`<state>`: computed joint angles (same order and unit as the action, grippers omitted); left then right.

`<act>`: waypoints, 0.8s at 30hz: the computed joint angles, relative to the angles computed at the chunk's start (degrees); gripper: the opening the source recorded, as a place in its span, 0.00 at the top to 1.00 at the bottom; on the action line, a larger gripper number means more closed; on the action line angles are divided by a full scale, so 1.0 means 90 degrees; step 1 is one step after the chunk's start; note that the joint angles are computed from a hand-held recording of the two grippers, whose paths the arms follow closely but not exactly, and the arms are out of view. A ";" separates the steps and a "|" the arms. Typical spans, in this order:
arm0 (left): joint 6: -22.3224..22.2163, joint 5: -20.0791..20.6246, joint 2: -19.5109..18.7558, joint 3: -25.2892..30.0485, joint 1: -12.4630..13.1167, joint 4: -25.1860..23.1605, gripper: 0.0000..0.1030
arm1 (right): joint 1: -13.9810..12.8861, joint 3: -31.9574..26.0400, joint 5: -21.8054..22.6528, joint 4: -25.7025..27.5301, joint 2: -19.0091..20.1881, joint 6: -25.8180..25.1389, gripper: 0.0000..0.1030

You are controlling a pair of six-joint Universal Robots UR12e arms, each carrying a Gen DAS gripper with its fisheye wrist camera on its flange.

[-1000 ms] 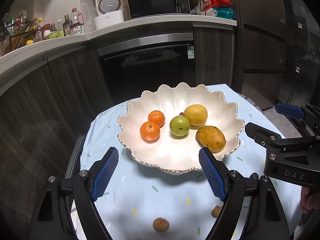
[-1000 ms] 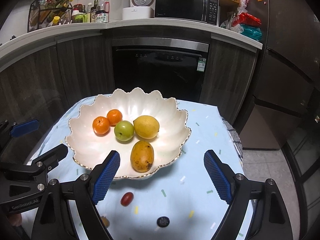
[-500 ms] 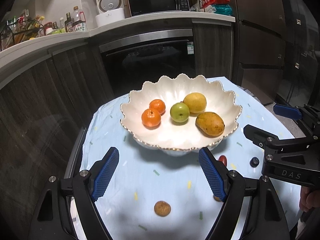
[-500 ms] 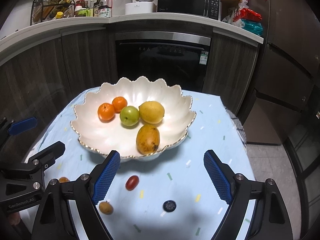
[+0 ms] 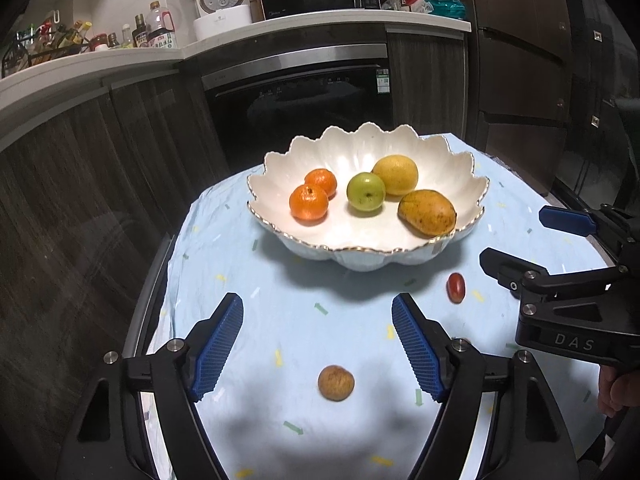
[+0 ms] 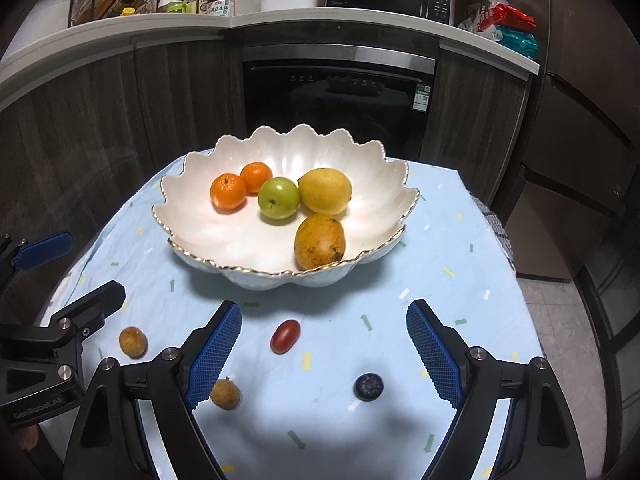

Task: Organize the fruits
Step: 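Reach the left tool to the small brown fruit while the right tool reaches the red date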

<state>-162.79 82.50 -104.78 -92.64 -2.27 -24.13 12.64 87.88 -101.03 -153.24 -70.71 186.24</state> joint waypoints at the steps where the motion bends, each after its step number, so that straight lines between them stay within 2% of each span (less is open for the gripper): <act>1: -0.0001 0.0004 0.0003 -0.0018 0.0003 0.0008 0.26 | 0.0004 0.0000 0.0015 0.0019 0.0012 -0.0013 0.17; 14: -0.0123 0.0008 -0.0022 -0.0130 0.0109 -0.0160 0.30 | 0.0040 -0.0049 0.0199 0.0219 0.0182 -0.0060 0.25; 24: -0.0374 -0.0040 -0.0069 -0.0149 0.0157 -0.0375 0.34 | 0.0021 -0.0134 0.0341 0.0365 0.0300 -0.0039 0.37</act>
<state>-166.15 82.13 -105.40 -93.99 -0.86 -27.51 12.84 86.67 -97.96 -149.96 -68.01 185.89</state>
